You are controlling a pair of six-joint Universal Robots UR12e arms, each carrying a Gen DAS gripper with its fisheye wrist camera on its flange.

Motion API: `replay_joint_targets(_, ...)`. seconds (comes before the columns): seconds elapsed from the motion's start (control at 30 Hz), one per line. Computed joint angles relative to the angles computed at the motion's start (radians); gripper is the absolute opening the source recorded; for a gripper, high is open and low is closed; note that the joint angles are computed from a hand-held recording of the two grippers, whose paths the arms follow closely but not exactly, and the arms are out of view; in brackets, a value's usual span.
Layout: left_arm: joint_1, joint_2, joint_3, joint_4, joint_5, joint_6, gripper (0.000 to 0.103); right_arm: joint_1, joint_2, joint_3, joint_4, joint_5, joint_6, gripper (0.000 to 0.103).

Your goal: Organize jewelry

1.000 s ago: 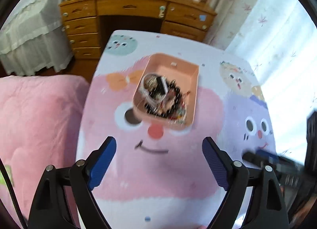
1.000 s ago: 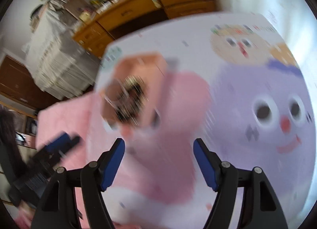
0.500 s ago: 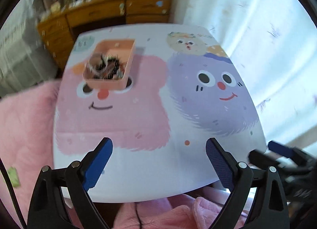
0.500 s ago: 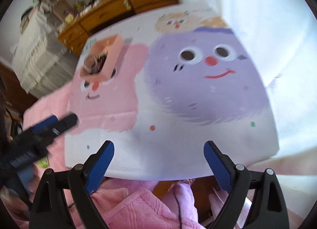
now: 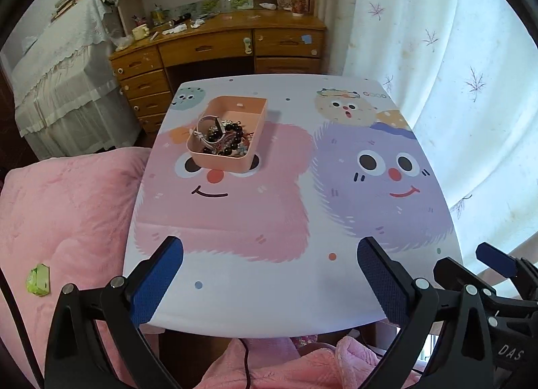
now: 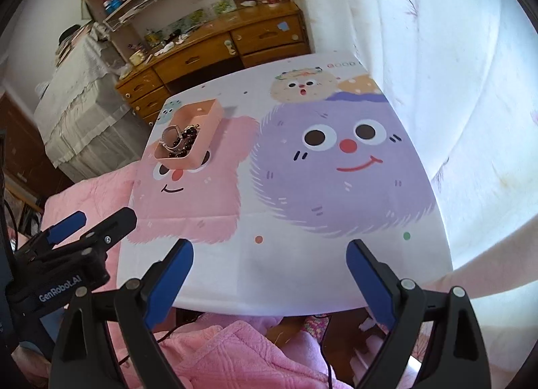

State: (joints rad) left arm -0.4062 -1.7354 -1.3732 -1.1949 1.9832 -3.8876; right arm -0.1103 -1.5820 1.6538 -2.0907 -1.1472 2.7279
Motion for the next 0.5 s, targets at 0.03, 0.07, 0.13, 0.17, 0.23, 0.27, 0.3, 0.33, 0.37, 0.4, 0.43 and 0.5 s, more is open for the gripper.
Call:
replay_joint_targets(0.03,0.001,-0.001,0.002,-0.005,0.0,0.0,0.102,0.003,-0.001,0.002,-0.007,-0.002,-0.007,0.094)
replay_joint_targets(0.07,0.002,-0.004,0.007,-0.013,0.001,0.004,0.102,0.006,-0.003,0.004,-0.015,-0.004,-0.016,0.095)
replay_joint_targets(0.13,0.003,-0.008,0.013,-0.016,0.004,0.014,0.102,0.01,-0.005,0.007,-0.034,-0.011,-0.023,0.097)
replay_joint_targets(0.17,0.003,-0.01,0.015,-0.015,0.006,0.019,0.102,0.012,-0.006,0.009,-0.044,-0.013,-0.025,0.097)
replay_joint_targets(0.23,0.002,-0.013,0.019,-0.013,0.013,0.027,0.102,0.015,-0.008,0.012,-0.064,-0.014,-0.029,0.099)
replay_joint_targets(0.27,0.001,-0.015,0.023,-0.017,0.021,0.03,0.102,0.017,-0.008,0.012,-0.069,-0.014,-0.033,0.101)
replay_joint_targets(0.3,0.002,-0.017,0.025,-0.016,0.023,0.034,0.102,0.019,-0.007,0.012,-0.075,-0.015,-0.033,0.102)
replay_joint_targets(0.33,0.002,-0.017,0.026,-0.013,0.023,0.038,0.102,0.019,-0.006,0.011,-0.08,-0.016,-0.03,0.103)
replay_joint_targets(0.37,0.002,-0.018,0.027,-0.012,0.024,0.042,0.102,0.019,-0.005,0.01,-0.086,-0.015,-0.026,0.103)
replay_joint_targets(0.4,0.002,-0.019,0.027,-0.011,0.026,0.044,0.102,0.019,-0.003,0.009,-0.092,-0.015,-0.022,0.103)
replay_joint_targets(0.43,0.003,-0.02,0.029,-0.011,0.028,0.047,0.102,0.02,-0.002,0.009,-0.096,-0.015,-0.02,0.103)
replay_joint_targets(0.5,0.003,-0.023,0.033,-0.013,0.029,0.05,0.102,0.019,0.002,0.005,-0.096,-0.015,-0.017,0.103)
